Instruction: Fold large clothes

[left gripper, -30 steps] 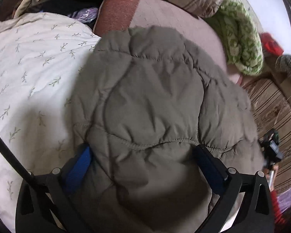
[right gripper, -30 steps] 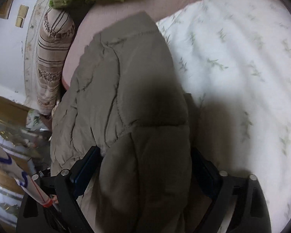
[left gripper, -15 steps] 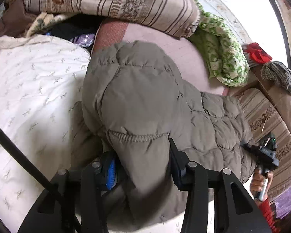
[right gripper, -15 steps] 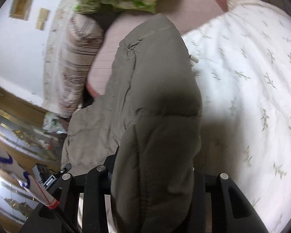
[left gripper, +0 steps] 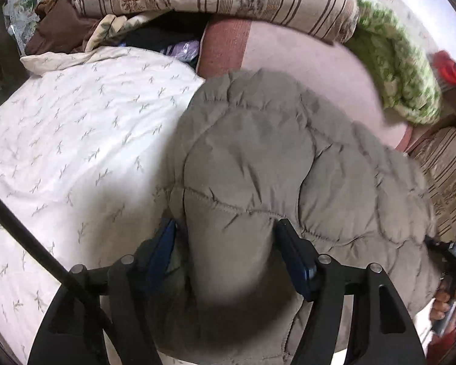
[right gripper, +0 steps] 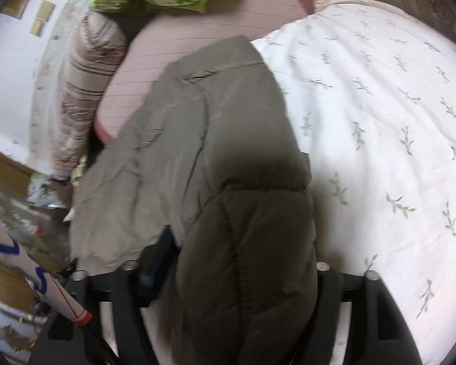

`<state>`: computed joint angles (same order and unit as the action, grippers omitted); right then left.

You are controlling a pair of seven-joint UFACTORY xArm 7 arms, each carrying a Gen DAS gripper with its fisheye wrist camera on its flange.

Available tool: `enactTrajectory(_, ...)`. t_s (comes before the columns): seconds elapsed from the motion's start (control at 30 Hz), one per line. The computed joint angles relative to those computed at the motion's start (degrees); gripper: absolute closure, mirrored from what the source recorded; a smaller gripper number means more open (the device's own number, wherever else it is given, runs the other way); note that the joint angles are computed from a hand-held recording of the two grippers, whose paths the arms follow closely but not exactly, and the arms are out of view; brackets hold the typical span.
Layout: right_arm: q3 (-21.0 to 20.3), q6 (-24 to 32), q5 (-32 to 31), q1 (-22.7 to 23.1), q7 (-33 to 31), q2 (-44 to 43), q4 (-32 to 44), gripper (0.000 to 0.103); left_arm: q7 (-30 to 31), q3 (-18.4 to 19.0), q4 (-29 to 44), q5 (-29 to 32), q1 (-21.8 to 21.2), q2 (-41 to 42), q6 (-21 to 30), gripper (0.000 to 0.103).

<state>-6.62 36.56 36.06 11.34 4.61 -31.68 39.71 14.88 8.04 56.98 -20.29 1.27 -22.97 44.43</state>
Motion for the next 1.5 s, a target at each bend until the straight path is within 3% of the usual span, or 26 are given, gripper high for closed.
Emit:
enactTrajectory(0.1,0.47,-0.40,-1.62,-0.62,0.44,0.80,1.05,0.016,3.48,2.74,0.93,-3.50,-0.45,-0.69,-1.86,0.034)
enactTrajectory(0.2,-0.49,0.55,-1.08,0.05,-0.66,1.91,2.02,0.012,5.36,6.30,1.17,-8.01,-0.22,-0.64,0.07,0.026)
enactTrajectory(0.3,-3.13,3.86,1.79,1.15,-4.97,2.99,2.71,0.009,10.08,11.00,4.63,-14.71,-0.38,3.93,8.92,0.025)
enactTrajectory(0.4,-5.86,7.47,8.03,2.30,-11.41,5.23,3.64,0.007,18.82,15.79,9.42,-25.19,-1.43,11.01,22.32,0.020)
enactTrajectory(0.47,-7.65,10.06,13.03,2.51,-14.98,6.73,3.88,0.007,21.47,15.16,9.85,-27.42,-0.88,13.18,25.37,0.006)
enactTrajectory(0.6,-8.16,12.41,20.07,1.88,-20.73,9.00,4.22,0.005,21.67,8.84,6.15,-24.27,0.07,11.54,18.93,0.003)
enactTrajectory(0.63,-7.99,12.96,21.48,1.62,-21.83,9.51,4.43,0.006,21.82,7.71,5.92,-23.83,0.51,10.76,18.67,0.006)
enactTrajectory(0.7,-8.52,15.65,25.42,1.25,-24.53,10.23,5.06,0.025,21.68,6.65,6.40,-24.56,1.67,9.03,21.50,0.023)
enactTrajectory(0.73,-8.35,16.59,26.50,0.76,-25.00,10.11,5.35,0.029,21.47,6.30,6.68,-24.97,2.36,7.74,23.33,0.032)
enactTrajectory(0.8,-7.38,17.59,27.39,-0.51,-25.49,9.00,5.63,0.040,21.36,5.99,6.44,-25.82,3.58,4.84,25.75,0.037)
enactTrajectory(0.87,-6.95,19.04,29.50,-1.56,-27.52,6.69,5.35,0.041,21.36,5.77,5.34,-24.80,4.42,0.76,26.45,0.040)
enactTrajectory(0.93,-6.14,19.84,30.64,-2.88,-29.05,4.65,4.64,0.042,19.41,4.29,4.71,-21.53,4.84,-0.86,24.04,0.040)
enactTrajectory(1.0,-3.67,17.69,28.50,-4.85,-26.06,3.97,3.32,0.036,15.39,1.45,3.75,-14.62,5.76,-0.51,19.01,0.038)
enactTrajectory(1.03,-2.36,16.30,26.25,-5.69,-23.98,4.24,2.88,0.033,13.04,0.60,3.62,-11.48,6.07,0.90,17.21,0.029)
enactTrajectory(1.07,-1.16,15.09,23.52,-6.48,-21.22,4.90,2.55,0.027,10.15,0.78,4.20,-10.26,6.13,2.90,17.59,0.027)
enactTrajectory(1.1,-1.01,14.56,22.71,-6.73,-19.22,5.27,2.05,0.021,9.06,2.00,4.59,-11.44,5.79,3.88,18.88,0.027)
enactTrajectory(1.2,0.03,11.19,20.65,-7.58,-14.41,2.24,0.96,0.020,8.19,3.20,5.58,-12.86,5.79,3.69,19.23,0.027)
enactTrajectory(1.27,4.79,4.98,11.64,-10.49,-7.50,-2.29,0.21,0.020,8.78,2.83,4.74,-11.75,5.82,1.06,16.44,0.027)
enactTrajectory(1.37,14.24,-2.78,-3.18,-18.07,3.99,-8.17,-0.54,0.020,6.07,0.35,1.83,-6.66,6.68,-4.04,6.54,0.027)
enactTrajectory(1.43,18.82,-4.14,-10.35,-21.11,8.46,-9.98,-0.05,0.020,2.69,-0.87,0.81,-4.09,6.97,-6.03,1.49,0.027)
enactTrajectory(1.5,20.45,-5.39,-13.30,-19.54,9.00,-9.93,0.85,0.023,1.84,-0.23,1.16,-3.39,5.24,-5.98,1.30,0.027)
